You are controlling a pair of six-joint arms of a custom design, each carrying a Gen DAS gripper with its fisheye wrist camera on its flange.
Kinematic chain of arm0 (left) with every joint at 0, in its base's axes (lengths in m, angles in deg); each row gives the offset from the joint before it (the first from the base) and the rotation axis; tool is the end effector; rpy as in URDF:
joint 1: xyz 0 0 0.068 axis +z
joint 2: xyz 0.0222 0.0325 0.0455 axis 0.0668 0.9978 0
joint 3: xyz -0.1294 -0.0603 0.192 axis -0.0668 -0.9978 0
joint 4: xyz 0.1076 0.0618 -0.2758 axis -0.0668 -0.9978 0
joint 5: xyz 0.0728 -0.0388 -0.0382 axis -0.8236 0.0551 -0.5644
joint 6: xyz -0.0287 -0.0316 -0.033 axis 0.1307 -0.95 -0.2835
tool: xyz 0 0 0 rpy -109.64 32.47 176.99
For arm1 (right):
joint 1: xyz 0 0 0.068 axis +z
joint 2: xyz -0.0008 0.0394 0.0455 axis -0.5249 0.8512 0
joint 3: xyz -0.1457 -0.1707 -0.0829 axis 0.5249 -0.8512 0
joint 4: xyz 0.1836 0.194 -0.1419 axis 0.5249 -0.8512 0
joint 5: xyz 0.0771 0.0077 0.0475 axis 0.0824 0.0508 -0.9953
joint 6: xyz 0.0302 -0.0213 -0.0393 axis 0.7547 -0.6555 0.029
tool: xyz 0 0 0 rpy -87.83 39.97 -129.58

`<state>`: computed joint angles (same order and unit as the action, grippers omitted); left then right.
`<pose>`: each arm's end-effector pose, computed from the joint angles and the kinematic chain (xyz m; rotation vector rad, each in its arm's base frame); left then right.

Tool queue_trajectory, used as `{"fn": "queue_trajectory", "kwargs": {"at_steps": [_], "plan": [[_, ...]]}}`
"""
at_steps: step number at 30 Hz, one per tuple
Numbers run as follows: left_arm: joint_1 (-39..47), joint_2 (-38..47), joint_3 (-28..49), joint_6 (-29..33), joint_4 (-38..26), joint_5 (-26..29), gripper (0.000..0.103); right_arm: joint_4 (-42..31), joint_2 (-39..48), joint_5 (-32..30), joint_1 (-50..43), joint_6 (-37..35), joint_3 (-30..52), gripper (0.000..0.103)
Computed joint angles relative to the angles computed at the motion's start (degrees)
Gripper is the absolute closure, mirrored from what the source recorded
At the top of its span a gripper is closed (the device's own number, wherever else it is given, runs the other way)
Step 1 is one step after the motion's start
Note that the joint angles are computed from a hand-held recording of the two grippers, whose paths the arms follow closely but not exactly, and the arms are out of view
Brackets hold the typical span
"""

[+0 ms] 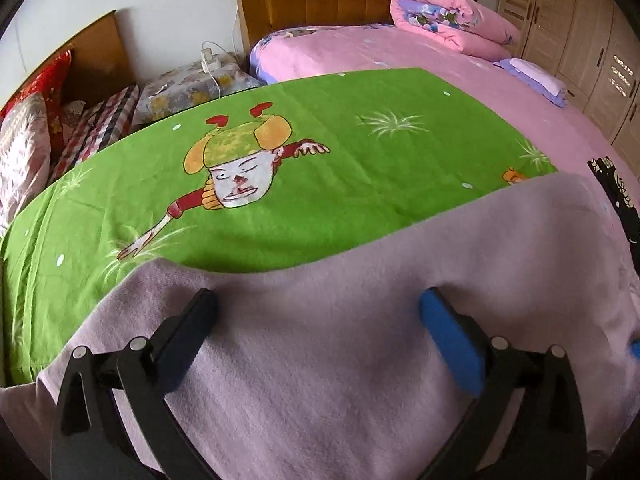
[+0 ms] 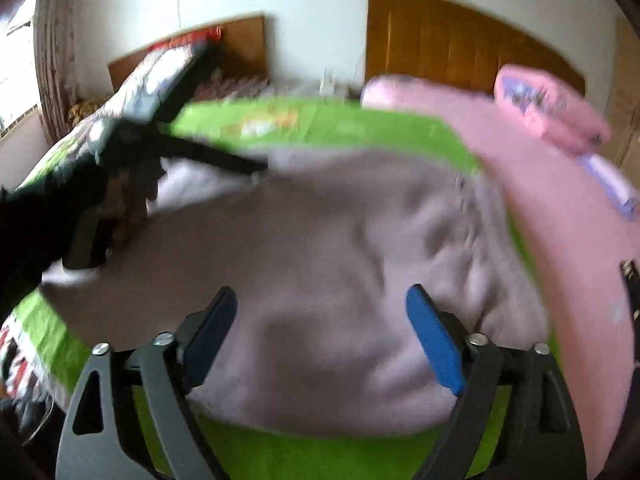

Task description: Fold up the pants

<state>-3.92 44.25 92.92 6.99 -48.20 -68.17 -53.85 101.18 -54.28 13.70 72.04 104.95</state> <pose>0.3984 -0.0552 0.1437 0.2928 2.5170 -0.0577 0.2355 0.2225 0.1390 -0.4186 2.2678 0.1801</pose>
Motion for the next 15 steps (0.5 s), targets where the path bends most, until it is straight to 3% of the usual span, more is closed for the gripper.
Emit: {"fn": "queue_trajectory", "kwargs": {"at_steps": [4,8,12,15], "plan": [[-0.5,0.23,-0.02,-0.07,0.8,-1.34,0.001,-3.55,7.69,-4.42,-2.28,-0.51,5.13,0.015],[-0.28,0.4,0.19,-0.3,0.88,-1.08,0.001,-0.36,4.08,-6.73,-3.31,-1.31,0.34,0.015],[-0.24,0.29,0.11,-0.23,0.85,-1.05,0.001,-5.07,1.43,-1.54,-1.55,0.99,1.76,0.015],[-0.2,0.26,0.19,-0.03,1.02,-1.45,0.001,-3.07,3.9,-2.88,-1.0,-0.59,5.19,0.015]]}}
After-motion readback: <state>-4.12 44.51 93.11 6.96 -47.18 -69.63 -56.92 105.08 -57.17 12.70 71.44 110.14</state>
